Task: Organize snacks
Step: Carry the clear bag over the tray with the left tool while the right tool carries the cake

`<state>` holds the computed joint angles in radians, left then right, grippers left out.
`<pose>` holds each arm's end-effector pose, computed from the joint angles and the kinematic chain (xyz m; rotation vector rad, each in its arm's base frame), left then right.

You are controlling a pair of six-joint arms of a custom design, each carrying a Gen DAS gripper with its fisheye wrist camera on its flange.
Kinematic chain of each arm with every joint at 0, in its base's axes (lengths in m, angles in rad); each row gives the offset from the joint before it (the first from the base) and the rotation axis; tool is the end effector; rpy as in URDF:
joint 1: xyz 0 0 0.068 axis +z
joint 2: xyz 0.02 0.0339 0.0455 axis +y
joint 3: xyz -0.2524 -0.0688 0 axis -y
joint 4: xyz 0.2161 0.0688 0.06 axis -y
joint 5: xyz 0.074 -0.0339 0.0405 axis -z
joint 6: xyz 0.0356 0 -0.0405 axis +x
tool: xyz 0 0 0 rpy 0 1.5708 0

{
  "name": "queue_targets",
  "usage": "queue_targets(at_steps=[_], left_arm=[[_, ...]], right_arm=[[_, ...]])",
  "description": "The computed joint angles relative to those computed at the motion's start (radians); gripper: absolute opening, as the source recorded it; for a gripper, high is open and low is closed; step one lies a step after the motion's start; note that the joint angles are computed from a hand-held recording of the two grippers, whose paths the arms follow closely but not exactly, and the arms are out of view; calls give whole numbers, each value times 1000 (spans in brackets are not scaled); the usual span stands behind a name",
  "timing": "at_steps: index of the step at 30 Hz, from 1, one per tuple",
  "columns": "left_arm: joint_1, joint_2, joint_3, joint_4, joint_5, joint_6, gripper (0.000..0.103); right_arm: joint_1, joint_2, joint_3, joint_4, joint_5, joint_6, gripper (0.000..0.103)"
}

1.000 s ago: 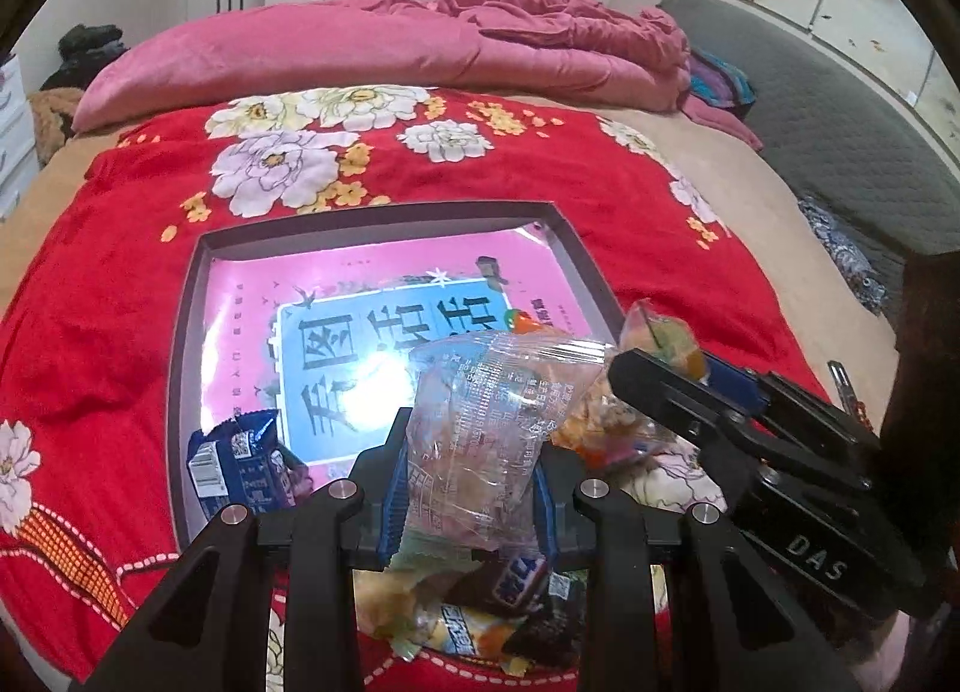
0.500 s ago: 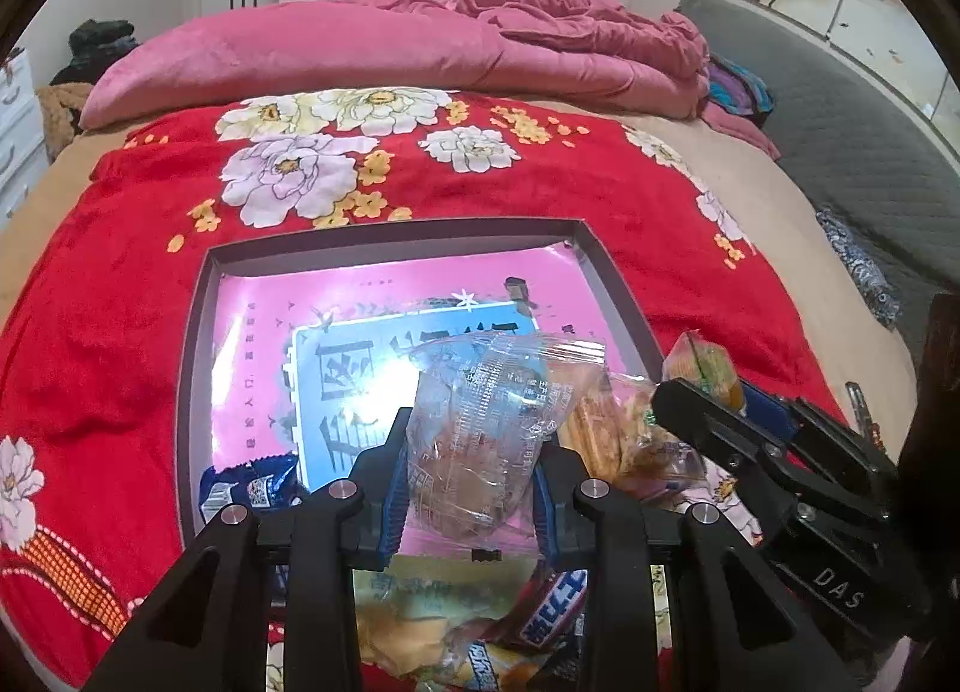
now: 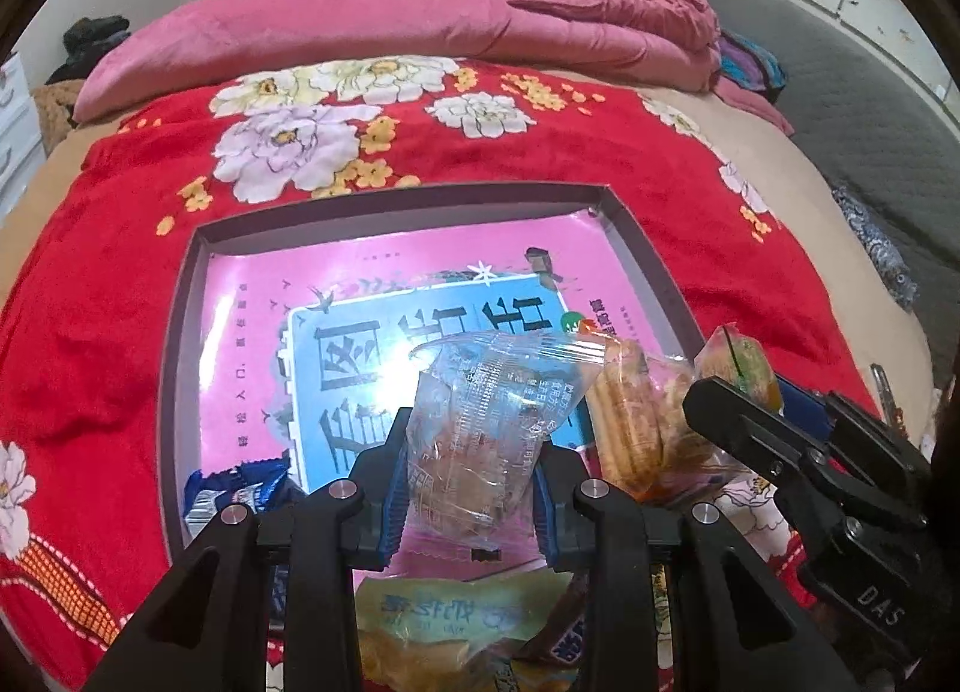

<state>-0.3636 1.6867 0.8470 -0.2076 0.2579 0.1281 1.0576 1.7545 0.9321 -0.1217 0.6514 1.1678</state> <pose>0.2700 -0.1125 0.1495 0.7263 2.5204 -0.4201 0.1745 0.2657 0.1613 0.3743 2.2606 0.3218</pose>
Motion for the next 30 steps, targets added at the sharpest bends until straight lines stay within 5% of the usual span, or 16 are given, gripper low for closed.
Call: queue_targets(at_steps=[30], left_arm=[[-12, 113, -42, 59, -44, 42, 34]], right_arm=[[-3, 118, 88, -62, -58, -26, 37]])
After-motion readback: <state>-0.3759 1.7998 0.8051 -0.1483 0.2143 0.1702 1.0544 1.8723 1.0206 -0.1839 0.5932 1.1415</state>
